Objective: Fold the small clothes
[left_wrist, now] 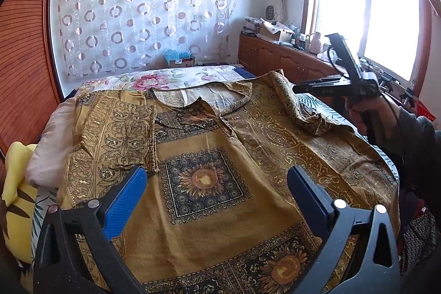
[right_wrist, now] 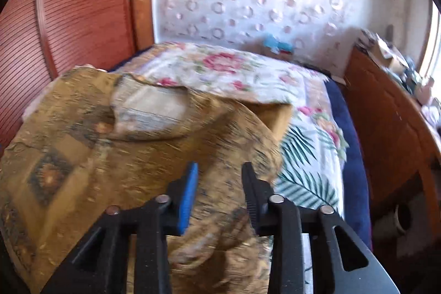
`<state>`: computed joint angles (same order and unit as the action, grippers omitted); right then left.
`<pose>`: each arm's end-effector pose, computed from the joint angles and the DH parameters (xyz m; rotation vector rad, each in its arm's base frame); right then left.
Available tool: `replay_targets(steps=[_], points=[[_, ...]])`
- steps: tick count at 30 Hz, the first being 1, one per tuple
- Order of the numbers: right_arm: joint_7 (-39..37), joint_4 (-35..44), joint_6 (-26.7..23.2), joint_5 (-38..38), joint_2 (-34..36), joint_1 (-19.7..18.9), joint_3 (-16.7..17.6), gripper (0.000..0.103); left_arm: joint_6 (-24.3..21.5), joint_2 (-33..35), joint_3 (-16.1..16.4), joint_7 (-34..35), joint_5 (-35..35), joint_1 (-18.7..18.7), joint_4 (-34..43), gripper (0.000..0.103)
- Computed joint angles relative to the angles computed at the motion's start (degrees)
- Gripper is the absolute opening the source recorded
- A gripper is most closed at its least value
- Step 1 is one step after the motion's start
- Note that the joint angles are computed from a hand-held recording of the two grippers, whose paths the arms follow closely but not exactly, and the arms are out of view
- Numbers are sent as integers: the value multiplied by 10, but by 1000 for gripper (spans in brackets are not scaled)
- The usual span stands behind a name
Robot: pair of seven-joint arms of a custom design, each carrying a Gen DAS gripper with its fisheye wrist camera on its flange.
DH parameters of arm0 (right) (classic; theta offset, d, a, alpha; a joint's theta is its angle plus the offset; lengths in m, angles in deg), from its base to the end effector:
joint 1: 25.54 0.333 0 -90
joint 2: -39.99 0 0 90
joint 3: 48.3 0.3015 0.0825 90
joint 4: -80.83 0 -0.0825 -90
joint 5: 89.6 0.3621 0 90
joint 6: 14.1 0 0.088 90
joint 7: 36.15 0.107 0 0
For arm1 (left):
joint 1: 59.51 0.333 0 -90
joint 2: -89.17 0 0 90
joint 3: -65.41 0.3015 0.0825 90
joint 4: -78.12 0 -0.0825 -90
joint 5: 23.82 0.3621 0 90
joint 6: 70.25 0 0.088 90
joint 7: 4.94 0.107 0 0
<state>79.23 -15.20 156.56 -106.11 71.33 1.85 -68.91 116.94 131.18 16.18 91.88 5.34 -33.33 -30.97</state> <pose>0.6845 0.1465 0.3892 -1.8231 1.7052 -0.8445 0.6163 -0.2140 0.3412 -1.0948 2.2617 -1.2495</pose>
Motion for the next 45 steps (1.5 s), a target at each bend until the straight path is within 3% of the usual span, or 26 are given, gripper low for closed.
replay_targets(steps=[5, 12, 20, 22, 23, 24, 29, 33, 35, 37, 39, 41, 43, 45], points=[[15, 34, -55, 28, 21, -29, 22, 39, -5, 2, 3, 3, -2, -4, 3, 102], [-31, 100, -96, 79, 50, -93, 90, 40, -6, 0, 6, 7, -9, -7, 3, 102], [-71, 184, -136, 87, 103, -97, 98, 39, -7, 0, 11, 10, -14, -9, 2, 102], [-93, 197, -136, 95, 113, -107, 113, 22, -9, 0, 12, 11, -16, -10, 3, 102], [-94, 203, -138, 90, 116, -100, 106, 7, -7, -1, 12, 11, -17, -11, 1, 102], [-91, 202, -133, 82, 117, -91, 96, 6, -7, -1, 11, 12, -17, -10, 1, 102], [-145, 177, -74, 109, 100, -101, 132, 2, -10, -1, 12, 14, -19, -11, 2, 102], [-118, 174, -68, 94, 96, -53, 80, 2, -10, -1, 12, 16, -22, -11, 1, 102], [-114, 177, -76, 103, 97, -59, 86, 2, -9, -1, 11, 17, -22, -9, -1, 102], [-65, 190, -112, 77, 107, -26, 42, 17, -9, -1, 13, 16, -22, -12, 1, 102], [-29, 197, -139, 58, 112, -19, 30, 44, -8, 2, 12, 16, -22, -11, 1, 102], [-5, 204, -165, 39, 118, -19, 26, 50, -9, 4, 10, 15, -22, -9, 2, 102], [1, 214, -196, 36, 125, -33, 44, 50, -10, 6, 7, 16, -22, -7, 2, 102], [5, 181, -157, 40, 110, -49, 66, 50, -10, 6, 8, 16, -22, -8, 1, 102]])
